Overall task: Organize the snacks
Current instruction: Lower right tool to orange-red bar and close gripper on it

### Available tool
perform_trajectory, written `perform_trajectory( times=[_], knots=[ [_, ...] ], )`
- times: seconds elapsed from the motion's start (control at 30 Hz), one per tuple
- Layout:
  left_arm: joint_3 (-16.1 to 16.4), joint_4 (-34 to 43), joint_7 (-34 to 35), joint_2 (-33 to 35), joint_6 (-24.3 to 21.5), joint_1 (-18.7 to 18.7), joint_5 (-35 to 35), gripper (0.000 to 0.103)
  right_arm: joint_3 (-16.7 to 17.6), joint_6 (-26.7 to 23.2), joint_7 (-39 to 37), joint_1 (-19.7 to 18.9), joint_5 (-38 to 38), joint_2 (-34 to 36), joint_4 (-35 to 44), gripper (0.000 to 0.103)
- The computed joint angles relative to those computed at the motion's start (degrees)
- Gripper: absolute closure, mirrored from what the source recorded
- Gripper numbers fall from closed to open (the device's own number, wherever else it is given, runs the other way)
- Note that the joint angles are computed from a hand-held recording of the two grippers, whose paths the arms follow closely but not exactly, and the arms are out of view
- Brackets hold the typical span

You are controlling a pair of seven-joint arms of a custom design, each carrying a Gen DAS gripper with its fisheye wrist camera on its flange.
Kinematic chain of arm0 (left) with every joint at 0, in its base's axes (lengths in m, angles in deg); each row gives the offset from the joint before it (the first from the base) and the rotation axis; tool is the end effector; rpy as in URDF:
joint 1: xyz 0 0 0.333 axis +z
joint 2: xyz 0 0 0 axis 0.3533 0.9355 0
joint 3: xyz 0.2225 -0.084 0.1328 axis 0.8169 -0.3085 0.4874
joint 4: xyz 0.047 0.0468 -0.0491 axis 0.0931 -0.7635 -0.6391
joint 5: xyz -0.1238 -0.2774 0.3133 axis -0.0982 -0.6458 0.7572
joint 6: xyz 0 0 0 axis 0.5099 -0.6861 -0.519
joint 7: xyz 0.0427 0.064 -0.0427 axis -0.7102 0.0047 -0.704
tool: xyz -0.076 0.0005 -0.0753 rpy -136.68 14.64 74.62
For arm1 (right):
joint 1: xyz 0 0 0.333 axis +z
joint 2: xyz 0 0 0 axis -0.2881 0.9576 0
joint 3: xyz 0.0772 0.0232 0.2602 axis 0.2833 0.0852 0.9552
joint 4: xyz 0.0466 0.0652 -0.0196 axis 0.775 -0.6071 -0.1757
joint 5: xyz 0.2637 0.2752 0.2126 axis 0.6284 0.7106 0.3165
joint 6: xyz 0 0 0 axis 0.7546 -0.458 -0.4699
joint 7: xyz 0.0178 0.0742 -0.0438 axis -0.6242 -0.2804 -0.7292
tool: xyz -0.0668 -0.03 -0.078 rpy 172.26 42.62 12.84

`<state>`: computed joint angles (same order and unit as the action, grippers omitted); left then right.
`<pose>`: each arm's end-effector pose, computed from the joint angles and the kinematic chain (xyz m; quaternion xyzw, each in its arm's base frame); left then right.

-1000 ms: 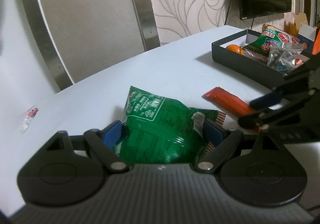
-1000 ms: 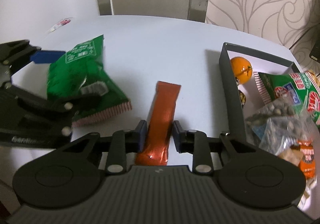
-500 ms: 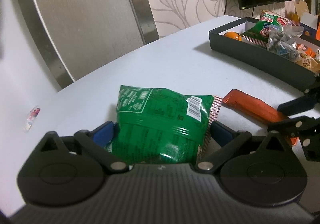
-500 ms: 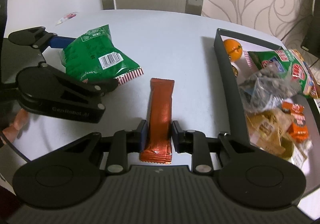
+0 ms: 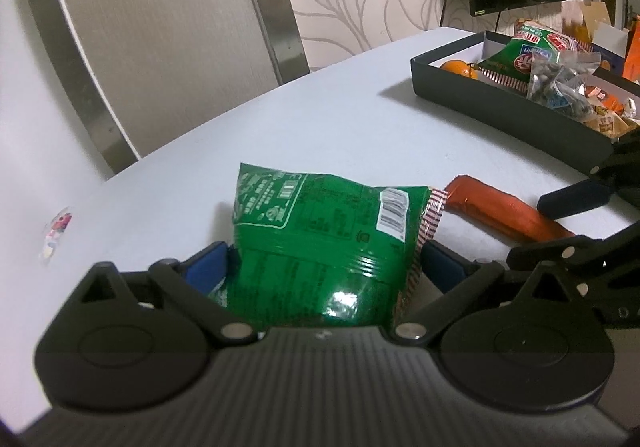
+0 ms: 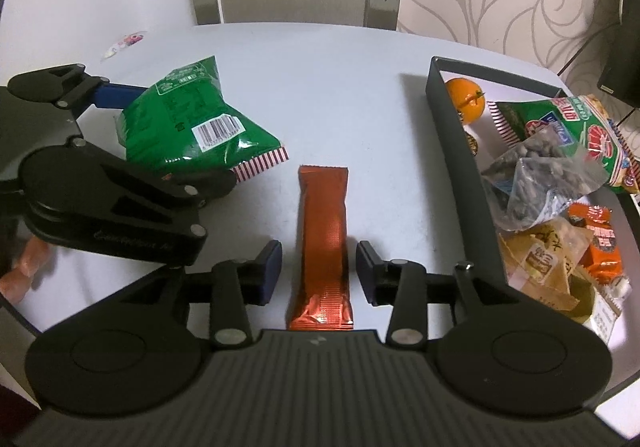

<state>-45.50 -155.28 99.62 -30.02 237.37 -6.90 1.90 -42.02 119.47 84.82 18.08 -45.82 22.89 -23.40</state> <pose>0.6487 -0.3604 0.3351 -0.3804 0.8206 -0.3150 0.2877 0.6653 0.4070 0.2971 -0.7006 0.6315 -0.2159 0.2524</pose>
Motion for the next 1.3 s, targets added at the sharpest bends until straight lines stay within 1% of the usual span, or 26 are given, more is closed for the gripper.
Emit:
perform_trajectory(
  times=[0.1,0.17,0.27,0.43,0.57,0.63,0.7,0.73,0.77,0.8,0.83,0.87,0.97,1.07,1.17,1.2,1.23,1.27,1.3],
  knots=[
    [1.37,-0.44,-1.48,-0.32,-0.14,-1.08,0.71,0.002,0.56,0.25,-1.39,-0.62,0.56,0.24,0.37,0.056],
    [2.07,-0.67,-2.71,-0.52,-0.28,-1.55,1.16,0.006,0.80,0.46,-2.48,-0.83,0.86,0.28,0.38,0.057],
    [3.46,-1.24,-5.04,-1.03,-0.06,-2.47,2.51,0.012,1.39,0.91,-4.39,-1.30,1.73,0.10,0.11,0.066],
    [2.34,-1.87,-6.31,-1.76,-0.26,-1.28,2.84,0.017,1.97,1.32,-6.77,-1.66,3.14,-0.13,-0.23,0.073],
    [0.75,-2.82,-6.01,-2.65,-0.55,0.09,2.35,0.018,1.82,2.01,-7.34,-1.50,3.89,-0.73,-1.18,0.075],
    [1.92,-3.07,-6.89,-2.92,-0.65,-1.03,3.75,0.016,1.79,1.54,-7.40,-1.45,4.24,-0.87,-1.31,0.074],
    [3.70,-2.74,-8.47,-2.78,-1.05,-2.72,6.15,0.013,0.74,2.01,-5.44,-0.67,3.60,-1.03,-1.71,0.071],
    [3.92,-2.71,-8.89,-2.78,-1.27,-2.97,7.05,0.011,1.01,2.00,-5.50,-0.92,3.87,-0.87,-1.47,0.063],
    [4.73,-2.76,-9.90,-2.80,-1.11,-3.64,8.44,0.011,0.64,2.04,-4.91,-0.62,3.56,-0.67,-1.22,0.056],
    [6.08,-2.90,-11.50,-2.83,-0.74,-4.69,10.28,0.011,-0.09,1.95,-3.98,0.02,2.78,-0.49,-0.96,0.047],
    [7.08,-2.97,-12.95,-2.86,-0.50,-5.43,11.89,0.011,-0.57,1.88,-3.42,0.46,2.04,-0.19,-0.53,0.044],
    [7.39,-2.92,-13.78,-2.84,-0.41,-5.55,13.02,0.011,-0.60,1.68,-3.32,0.51,1.72,0.08,-0.11,0.043],
    [6.75,-1.94,-14.67,-2.37,-0.64,-4.59,14.75,0.011,-0.45,0.75,-3.21,0.28,1.53,1.34,1.71,0.042],
    [3.90,0.03,-12.59,-1.10,-1.73,-1.93,13.46,0.011,-0.47,0.46,-3.20,0.07,1.47,2.51,3.33,0.043],
    [0.61,0.92,-9.28,-0.33,-1.67,0.96,10.50,0.011,0.99,0.85,-5.72,-1.34,2.92,3.39,4.35,0.048],
    [-1.52,0.72,-7.03,-0.32,-1.32,2.78,8.45,0.011,0.93,1.71,-6.11,-1.38,2.99,3.39,4.11,0.054],
    [-2.46,0.44,-5.59,-0.34,-0.84,3.58,7.03,0.012,0.90,1.87,-6.55,-1.41,3.19,3.48,4.22,0.061],
    [-2.34,0.20,-4.91,-0.38,-0.38,3.46,6.26,0.015,0.95,1.81,-6.92,-1.48,3.54,3.47,4.28,0.066],
    [-1.48,-0.01,-4.90,-0.44,0.08,2.68,5.97,0.015,0.82,1.59,-7.07,-1.40,3.72,3.43,4.32,0.073]
  ],
)
